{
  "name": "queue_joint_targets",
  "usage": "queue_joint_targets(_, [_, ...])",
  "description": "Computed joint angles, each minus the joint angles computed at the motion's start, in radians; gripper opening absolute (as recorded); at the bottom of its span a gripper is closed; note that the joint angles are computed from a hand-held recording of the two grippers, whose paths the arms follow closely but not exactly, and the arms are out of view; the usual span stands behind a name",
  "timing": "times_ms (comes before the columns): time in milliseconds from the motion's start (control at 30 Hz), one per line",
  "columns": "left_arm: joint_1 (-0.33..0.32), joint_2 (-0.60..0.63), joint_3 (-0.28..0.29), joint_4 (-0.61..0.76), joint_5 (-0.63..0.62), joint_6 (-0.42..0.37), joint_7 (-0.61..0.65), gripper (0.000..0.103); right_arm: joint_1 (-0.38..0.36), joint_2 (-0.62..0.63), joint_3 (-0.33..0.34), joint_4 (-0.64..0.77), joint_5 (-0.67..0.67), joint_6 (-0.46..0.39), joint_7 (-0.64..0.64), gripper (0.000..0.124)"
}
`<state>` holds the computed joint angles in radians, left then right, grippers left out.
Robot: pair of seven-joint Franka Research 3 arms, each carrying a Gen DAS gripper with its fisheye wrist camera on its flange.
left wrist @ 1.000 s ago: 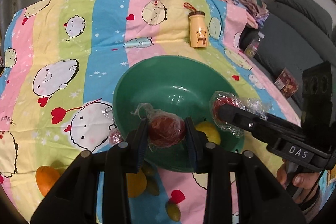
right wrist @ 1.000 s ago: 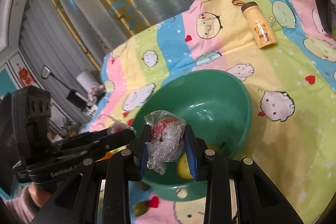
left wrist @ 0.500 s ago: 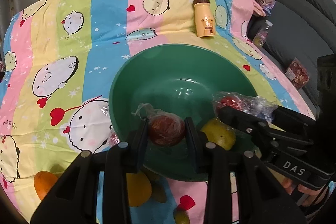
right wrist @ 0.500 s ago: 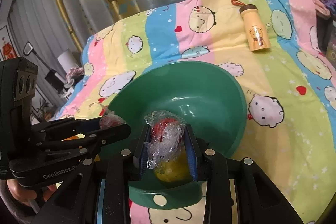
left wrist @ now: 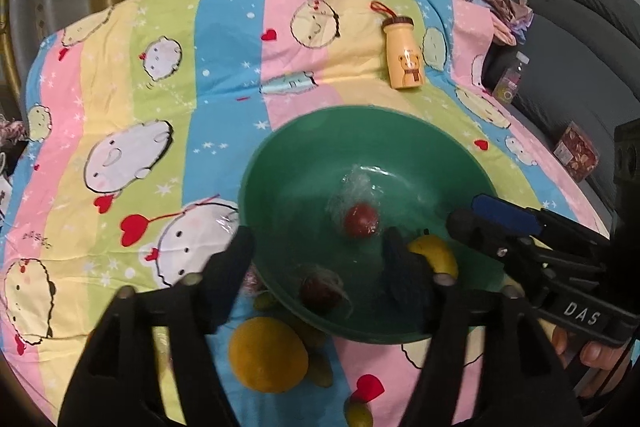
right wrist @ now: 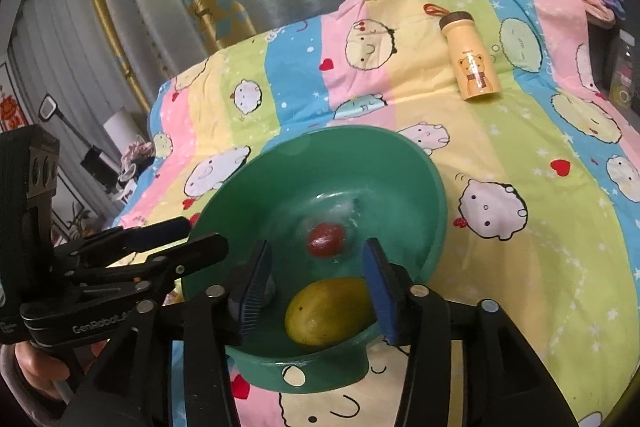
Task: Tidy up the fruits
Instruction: 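Carry both wrapped red fruits over the green bowl and open both tools, then withdraw both open tools from the bowl toward the remaining fruits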
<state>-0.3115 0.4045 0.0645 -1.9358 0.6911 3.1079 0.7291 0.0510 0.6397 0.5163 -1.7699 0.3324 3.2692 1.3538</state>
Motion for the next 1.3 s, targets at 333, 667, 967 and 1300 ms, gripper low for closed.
queue_joint_targets(333, [-0.199,-0.098,0.281,-0.094,0.344,0.038,-0.392,0.092,-0.22,0.016,0.223,-0.114,-0.119,0.12,0.072,0.058])
queue_joint_targets(667, [-0.198,-0.261,0.383,-0.261,0.751,0.018,-0.919,0.102,-0.362,0.02,0.332,-0.243,-0.276,0.2,0.221,0.059])
queue_joint_targets(967, [-0.08,-0.36,0.301,-0.397,0.81,-0.003,-0.994,0.102,-0.379,-0.012,0.333,-0.307,-0.407,0.133,0.323,0.059])
queue_joint_targets(1300, [0.047,-0.363,0.187,-0.443,0.837,0.062,-0.979,0.102,-0.381,0.001,0.379,-0.307,-0.438,0.032,0.289,0.059])
